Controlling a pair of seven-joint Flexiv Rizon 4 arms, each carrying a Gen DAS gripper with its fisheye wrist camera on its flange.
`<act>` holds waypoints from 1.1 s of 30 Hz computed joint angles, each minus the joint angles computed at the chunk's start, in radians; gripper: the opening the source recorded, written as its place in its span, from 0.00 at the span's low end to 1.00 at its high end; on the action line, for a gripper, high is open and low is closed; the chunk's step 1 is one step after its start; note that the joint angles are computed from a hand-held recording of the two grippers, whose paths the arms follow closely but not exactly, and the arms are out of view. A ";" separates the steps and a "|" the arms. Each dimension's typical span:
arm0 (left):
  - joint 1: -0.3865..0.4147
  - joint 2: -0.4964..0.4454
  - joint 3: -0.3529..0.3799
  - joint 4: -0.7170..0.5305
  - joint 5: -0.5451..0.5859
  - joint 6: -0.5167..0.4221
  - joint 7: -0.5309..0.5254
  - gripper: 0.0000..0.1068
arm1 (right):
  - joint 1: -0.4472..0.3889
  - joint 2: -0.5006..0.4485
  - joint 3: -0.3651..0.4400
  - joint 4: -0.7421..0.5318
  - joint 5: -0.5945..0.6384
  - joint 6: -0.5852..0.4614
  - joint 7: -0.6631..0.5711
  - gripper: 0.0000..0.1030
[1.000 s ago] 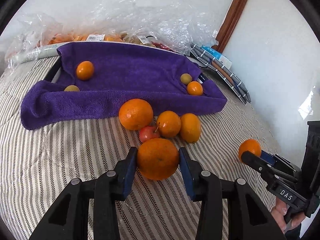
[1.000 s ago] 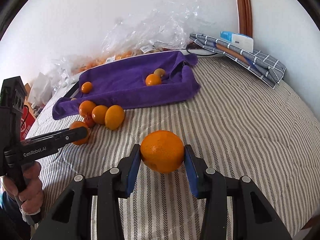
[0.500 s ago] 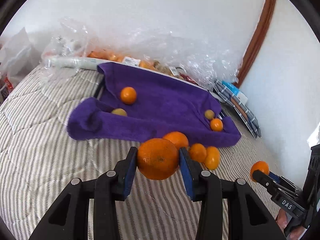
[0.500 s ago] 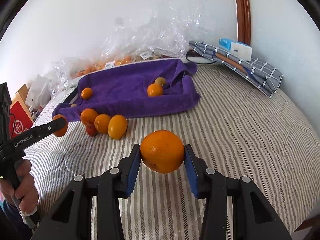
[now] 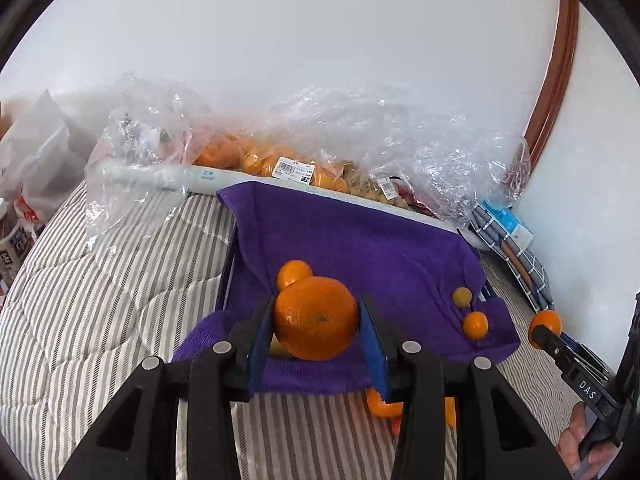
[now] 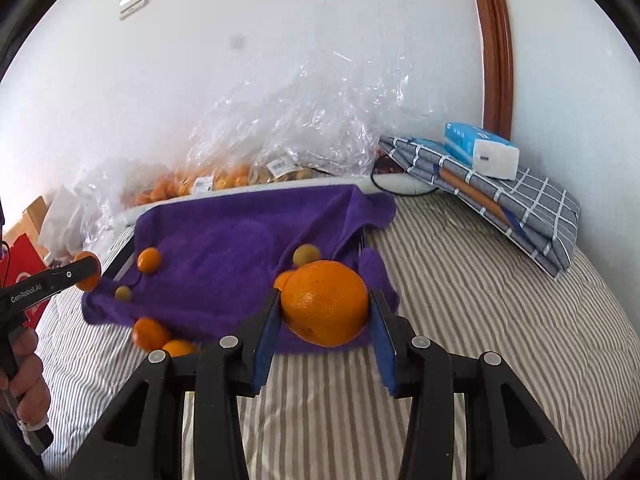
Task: Organize fruits
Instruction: 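Lower both tangerines onto the purple towel and open both tools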
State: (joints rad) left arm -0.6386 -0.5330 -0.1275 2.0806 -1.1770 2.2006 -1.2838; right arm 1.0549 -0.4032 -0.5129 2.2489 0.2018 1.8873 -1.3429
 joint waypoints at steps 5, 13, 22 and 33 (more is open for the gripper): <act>0.008 -0.067 0.018 -0.103 -0.048 -0.050 0.053 0.37 | -0.134 -0.057 0.095 -0.095 -0.068 -0.039 0.036 0.42; 0.048 -0.085 0.011 -0.086 0.085 -0.096 -0.030 0.37 | -0.231 -0.122 0.171 -0.150 -0.141 -0.046 0.088 0.42; -0.074 -0.123 0.128 -0.146 -0.027 -0.129 0.035 0.37 | -0.216 -0.144 0.151 -0.150 -0.124 -0.015 0.084 0.42; -0.055 -0.158 0.023 -0.234 -0.244 -0.039 0.286 0.37 | -0.194 -0.146 0.131 -0.151 -0.117 -0.020 0.067 0.46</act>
State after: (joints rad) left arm -0.6940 -0.6912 -0.1046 1.8466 -1.4210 2.1615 -0.9974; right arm 0.8612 -0.5493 -0.3818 2.0974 0.0850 1.8673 -1.2758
